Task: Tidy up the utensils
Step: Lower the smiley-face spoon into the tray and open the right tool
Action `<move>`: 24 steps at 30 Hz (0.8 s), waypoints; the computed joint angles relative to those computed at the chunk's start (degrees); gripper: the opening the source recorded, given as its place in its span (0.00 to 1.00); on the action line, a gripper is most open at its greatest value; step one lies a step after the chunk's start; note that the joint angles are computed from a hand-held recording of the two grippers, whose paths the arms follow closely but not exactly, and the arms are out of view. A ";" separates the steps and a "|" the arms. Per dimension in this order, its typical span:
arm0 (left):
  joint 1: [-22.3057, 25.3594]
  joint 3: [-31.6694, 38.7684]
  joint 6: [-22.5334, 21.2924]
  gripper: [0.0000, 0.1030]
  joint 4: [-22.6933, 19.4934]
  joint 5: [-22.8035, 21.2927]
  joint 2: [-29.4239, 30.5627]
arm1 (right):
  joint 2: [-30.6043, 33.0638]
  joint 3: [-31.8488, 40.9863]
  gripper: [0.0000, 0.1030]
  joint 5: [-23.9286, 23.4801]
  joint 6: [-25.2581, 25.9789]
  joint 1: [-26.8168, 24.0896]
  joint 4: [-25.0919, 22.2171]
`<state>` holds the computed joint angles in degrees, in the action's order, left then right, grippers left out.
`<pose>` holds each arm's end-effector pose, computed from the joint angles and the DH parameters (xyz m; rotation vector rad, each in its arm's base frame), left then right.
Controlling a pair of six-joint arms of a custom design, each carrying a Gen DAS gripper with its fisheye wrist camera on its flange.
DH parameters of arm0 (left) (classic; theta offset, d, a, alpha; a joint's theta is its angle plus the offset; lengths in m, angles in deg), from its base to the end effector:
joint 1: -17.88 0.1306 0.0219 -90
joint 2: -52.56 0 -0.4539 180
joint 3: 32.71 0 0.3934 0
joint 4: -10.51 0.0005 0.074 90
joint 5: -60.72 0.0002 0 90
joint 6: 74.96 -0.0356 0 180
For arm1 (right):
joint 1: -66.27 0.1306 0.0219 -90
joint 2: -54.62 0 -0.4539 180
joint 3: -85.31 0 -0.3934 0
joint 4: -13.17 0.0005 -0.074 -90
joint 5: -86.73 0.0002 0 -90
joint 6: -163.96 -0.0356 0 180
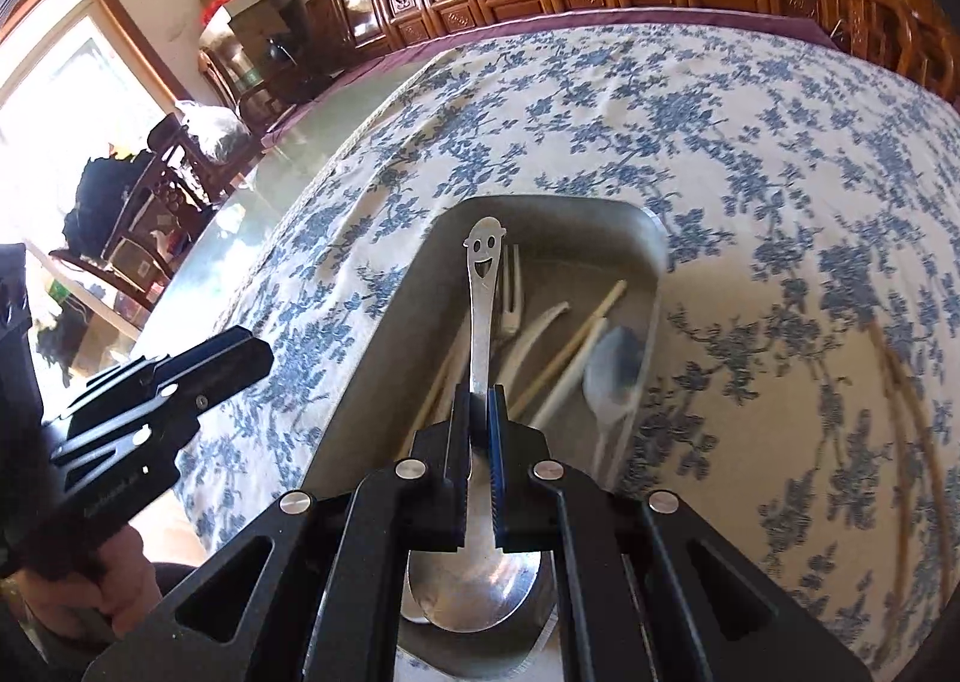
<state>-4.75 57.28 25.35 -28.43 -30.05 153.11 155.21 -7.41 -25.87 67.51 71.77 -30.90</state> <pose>0.5194 -0.2166 0.4213 0.2568 2.4359 -0.2404 0.5418 0.0654 0.3961 -0.1283 2.5579 0.5860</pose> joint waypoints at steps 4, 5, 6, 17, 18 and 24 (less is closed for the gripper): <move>0.08 -0.01 0.09 0.18 0.16 0.04 -0.12 | 0.38 -0.01 0.07 -0.27 -1.24 0.96 0.25; 0.10 -0.04 0.15 0.18 0.20 0.06 -0.16 | 0.42 -0.06 0.07 -0.40 -1.48 1.16 0.30; 0.14 -0.16 0.19 0.18 0.34 0.09 -0.26 | 0.42 -0.12 0.07 -0.46 -1.70 1.41 0.34; -0.15 -0.11 0.17 0.18 0.28 0.15 -0.27 | -1.06 -1.03 0.10 0.91 0.62 0.92 1.91; -0.31 -0.06 0.19 0.18 0.29 0.21 -0.24 | -1.81 -1.43 0.10 1.38 1.73 0.40 2.28; -1.70 0.06 0.15 0.24 0.53 0.54 -0.11 | -5.76 -4.27 0.10 5.50 9.83 -3.27 3.13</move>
<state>-6.45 57.33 25.50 -27.90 -29.51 153.01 149.44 -11.68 -20.37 77.34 68.49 -27.76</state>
